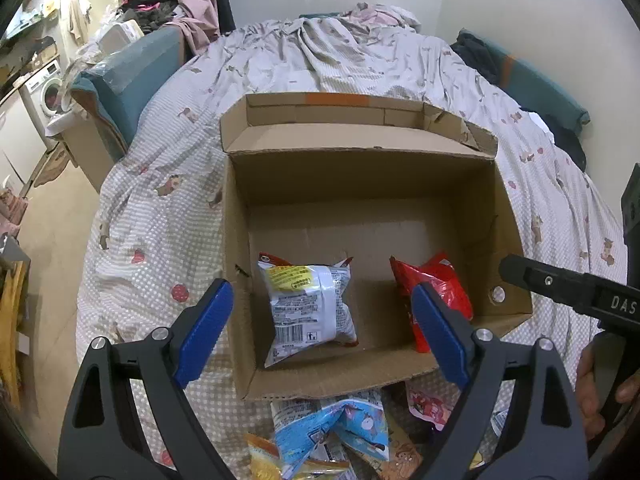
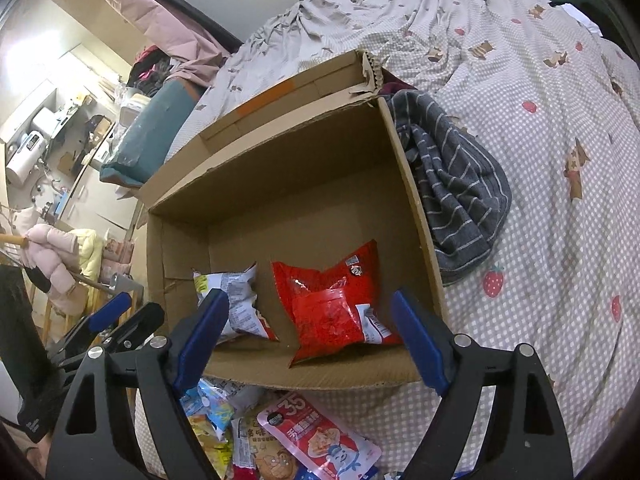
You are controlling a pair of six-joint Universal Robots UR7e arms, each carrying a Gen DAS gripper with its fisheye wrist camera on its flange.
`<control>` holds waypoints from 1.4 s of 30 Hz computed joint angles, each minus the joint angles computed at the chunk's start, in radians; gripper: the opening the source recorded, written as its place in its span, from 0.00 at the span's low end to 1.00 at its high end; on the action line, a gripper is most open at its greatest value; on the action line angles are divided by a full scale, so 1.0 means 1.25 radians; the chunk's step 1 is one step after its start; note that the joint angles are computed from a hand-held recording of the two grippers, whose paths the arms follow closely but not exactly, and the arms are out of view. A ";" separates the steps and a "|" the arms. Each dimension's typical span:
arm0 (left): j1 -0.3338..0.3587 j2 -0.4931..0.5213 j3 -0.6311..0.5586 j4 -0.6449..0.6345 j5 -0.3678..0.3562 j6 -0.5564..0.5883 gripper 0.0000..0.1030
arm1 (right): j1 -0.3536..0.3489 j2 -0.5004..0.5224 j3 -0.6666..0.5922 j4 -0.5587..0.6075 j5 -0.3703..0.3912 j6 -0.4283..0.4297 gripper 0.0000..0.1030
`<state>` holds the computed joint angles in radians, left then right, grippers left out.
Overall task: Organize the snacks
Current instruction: 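Open both tools and withdraw them from the box, then grasp the blue-and-white bag with the right tool while the left tool grasps the yellow cheese bag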
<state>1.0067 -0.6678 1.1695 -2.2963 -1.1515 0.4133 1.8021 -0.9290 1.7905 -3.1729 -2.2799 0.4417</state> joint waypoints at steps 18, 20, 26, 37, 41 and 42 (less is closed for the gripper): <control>0.007 -0.127 0.129 -0.059 -0.021 0.037 0.86 | 0.090 -0.007 0.051 0.014 -0.105 0.056 0.84; 0.012 -0.139 0.137 -0.052 -0.020 0.025 0.86 | 0.096 -0.012 0.067 0.011 -0.107 0.079 0.84; 0.021 -0.176 0.166 -0.033 -0.010 -0.005 0.86 | 0.122 -0.026 0.118 0.000 -0.144 0.149 0.84; 0.029 -0.211 0.198 0.000 0.006 -0.044 0.86 | 0.132 -0.100 0.238 0.099 -0.185 0.387 0.94; 0.027 -0.213 0.202 0.006 0.007 -0.047 0.86 | 0.112 -0.131 0.247 0.306 -0.160 0.513 0.94; 0.027 -0.212 0.201 0.010 0.006 -0.049 0.86 | 0.104 -0.134 0.246 0.341 -0.139 0.530 0.94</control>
<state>1.0402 -0.9329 1.4212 -2.2839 -1.1443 0.3519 1.9321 -1.0970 2.0975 -2.7469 -2.4534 1.1047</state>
